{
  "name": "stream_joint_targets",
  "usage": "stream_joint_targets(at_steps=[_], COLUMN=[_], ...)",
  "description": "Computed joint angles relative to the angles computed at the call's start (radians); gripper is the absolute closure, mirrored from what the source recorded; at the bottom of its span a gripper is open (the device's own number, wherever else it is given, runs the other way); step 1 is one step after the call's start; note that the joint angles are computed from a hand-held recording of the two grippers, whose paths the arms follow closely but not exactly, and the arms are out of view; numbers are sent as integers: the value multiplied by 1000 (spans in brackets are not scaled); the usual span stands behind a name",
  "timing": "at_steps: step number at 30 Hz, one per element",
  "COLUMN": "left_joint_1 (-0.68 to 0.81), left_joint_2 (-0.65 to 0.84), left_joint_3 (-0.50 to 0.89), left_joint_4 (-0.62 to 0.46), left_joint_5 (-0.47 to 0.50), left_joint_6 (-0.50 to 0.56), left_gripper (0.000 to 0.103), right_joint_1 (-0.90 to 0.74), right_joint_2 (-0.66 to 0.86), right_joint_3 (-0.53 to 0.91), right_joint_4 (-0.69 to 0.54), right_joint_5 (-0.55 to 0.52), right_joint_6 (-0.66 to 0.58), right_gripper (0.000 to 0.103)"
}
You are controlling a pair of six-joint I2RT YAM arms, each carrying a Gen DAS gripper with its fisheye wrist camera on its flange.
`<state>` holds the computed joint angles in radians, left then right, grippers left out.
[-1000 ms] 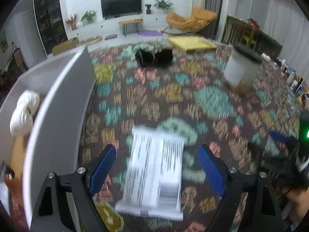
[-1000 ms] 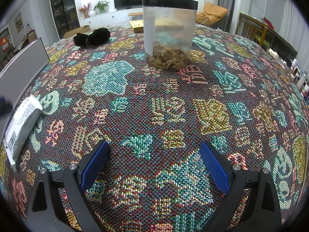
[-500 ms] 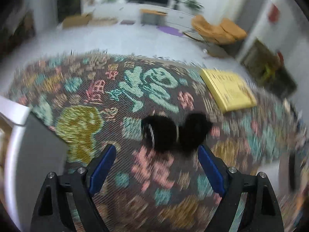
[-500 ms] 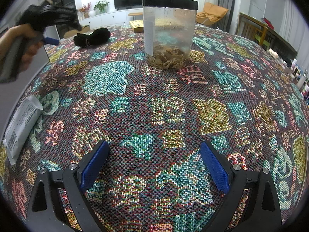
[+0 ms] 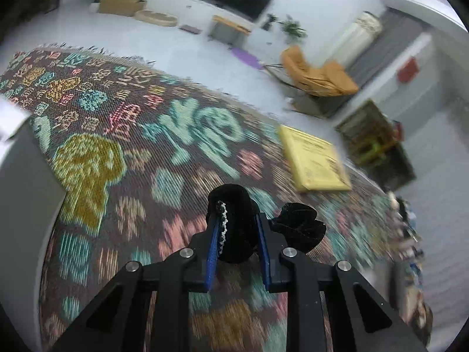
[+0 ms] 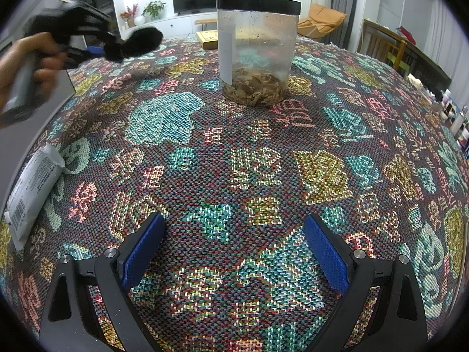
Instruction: Organize soft objects
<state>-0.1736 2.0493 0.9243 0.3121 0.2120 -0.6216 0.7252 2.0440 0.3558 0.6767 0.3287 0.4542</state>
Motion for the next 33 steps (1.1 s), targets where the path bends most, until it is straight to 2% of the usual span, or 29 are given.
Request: stream_joint_targets(at_steps=[4,7,9,12,15,18,20,22,26,29,30,31,32,33], left_joint_1=[-95,-203,-296,-426,-520,-613,-631,-658,-696,-701,-701,-700,-698,-697], left_joint_2=[-202,-315,-396,-413,-353,-187,-70,91,343,423,435,438,437,419], left_joint_3=[-190,-236,-214,-69,112,401,553,765,1121,1221,1233,1237,1233,1202], left_joint_4=[-47,-127,-206,-342,-464,-642,-716,-828,-1023,-1062,-1062,-1066,-1062,-1037], left_joint_5=[26,26,5,-51,-101,-181,-201,-229,-297,-290,-285,-282,-281,-285], left_joint_6=[68,80,93,131,183,255,286,310,349,338,331,326,321,315], left_gripper=[80,80,80,80,80,79,79,79,74,73,70,57,37,29], right_joint_1=[0,3,1,0,0,1,1,1,2,2,2,2,2,2], right_joint_2=[0,2,4,6,6,6,6,6,5,4,4,4,4,5], right_joint_3=[0,4,6,7,7,7,7,7,7,7,7,7,7,7], right_joint_4=[0,-4,-2,-1,-1,-1,-1,-1,-3,-3,-3,-3,-3,-3], right_joint_5=[0,4,2,1,1,2,2,2,4,4,4,4,4,4], right_joint_6=[0,1,0,-1,-1,0,0,0,1,1,1,1,1,1], right_gripper=[6,6,6,6,6,6,6,6,6,6,6,6,6,6])
